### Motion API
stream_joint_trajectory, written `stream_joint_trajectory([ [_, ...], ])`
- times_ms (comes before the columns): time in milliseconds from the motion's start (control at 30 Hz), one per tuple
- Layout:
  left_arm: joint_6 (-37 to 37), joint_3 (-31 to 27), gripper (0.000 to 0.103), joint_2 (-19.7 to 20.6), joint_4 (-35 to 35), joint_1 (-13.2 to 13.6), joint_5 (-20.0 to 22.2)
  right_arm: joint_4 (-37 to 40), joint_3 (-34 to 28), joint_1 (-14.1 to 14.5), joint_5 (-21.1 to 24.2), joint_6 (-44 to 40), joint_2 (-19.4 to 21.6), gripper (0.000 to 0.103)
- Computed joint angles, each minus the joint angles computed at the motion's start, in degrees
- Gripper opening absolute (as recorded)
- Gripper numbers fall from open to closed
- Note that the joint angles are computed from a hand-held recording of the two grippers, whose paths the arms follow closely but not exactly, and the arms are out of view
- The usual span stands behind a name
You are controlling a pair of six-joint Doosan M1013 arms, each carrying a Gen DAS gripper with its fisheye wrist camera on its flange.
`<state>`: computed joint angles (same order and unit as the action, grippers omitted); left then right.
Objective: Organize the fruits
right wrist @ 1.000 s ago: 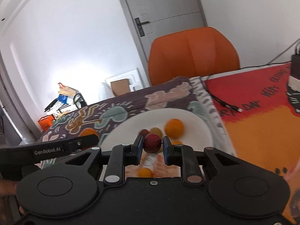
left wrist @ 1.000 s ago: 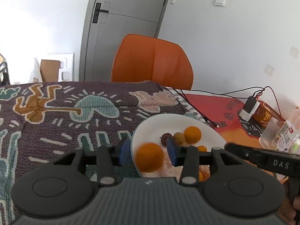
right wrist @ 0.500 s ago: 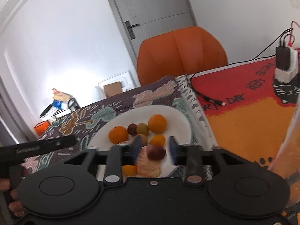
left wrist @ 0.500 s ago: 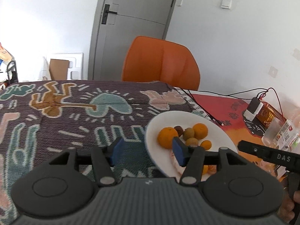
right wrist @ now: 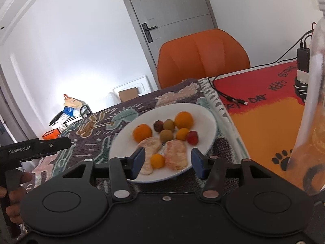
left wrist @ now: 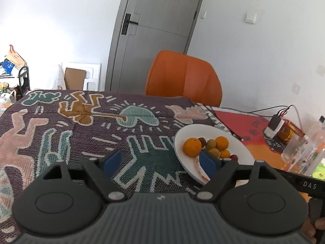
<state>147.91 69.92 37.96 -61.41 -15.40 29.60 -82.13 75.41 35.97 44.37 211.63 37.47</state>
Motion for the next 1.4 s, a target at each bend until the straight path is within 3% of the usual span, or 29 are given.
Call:
stream_joint_trajectory([
  [167,4.2,2.3,0.083,-1.7,-3.0,1.0,-0.1,-1.7,-1.3,1.2,2.2,0.8,0.6,0.084],
  [267,5.1,3.3,0.083,-2.5,-3.9,1.6,-0.6,-4.0,-1.9,1.9,3.5,2.4,1.1,0.094],
  [633,8.8,7.7,0.087,-5.8,-8.2,3.4,-2.7,-5.2,-4.3,3.3,3.6,1.1,2.1,0.103],
  [867,11.1,10.4,0.098,-8.0,-10.6,4.5,-4.0,-5.0,-5.0,4.0,3.5,1.4,2.2,0.103],
  [1400,18.6,15.6,0.103,-11.8,-17.3,6.4,-5.3,-4.6,-5.4,6.4,6.6,-0.8,2.0,0.103],
])
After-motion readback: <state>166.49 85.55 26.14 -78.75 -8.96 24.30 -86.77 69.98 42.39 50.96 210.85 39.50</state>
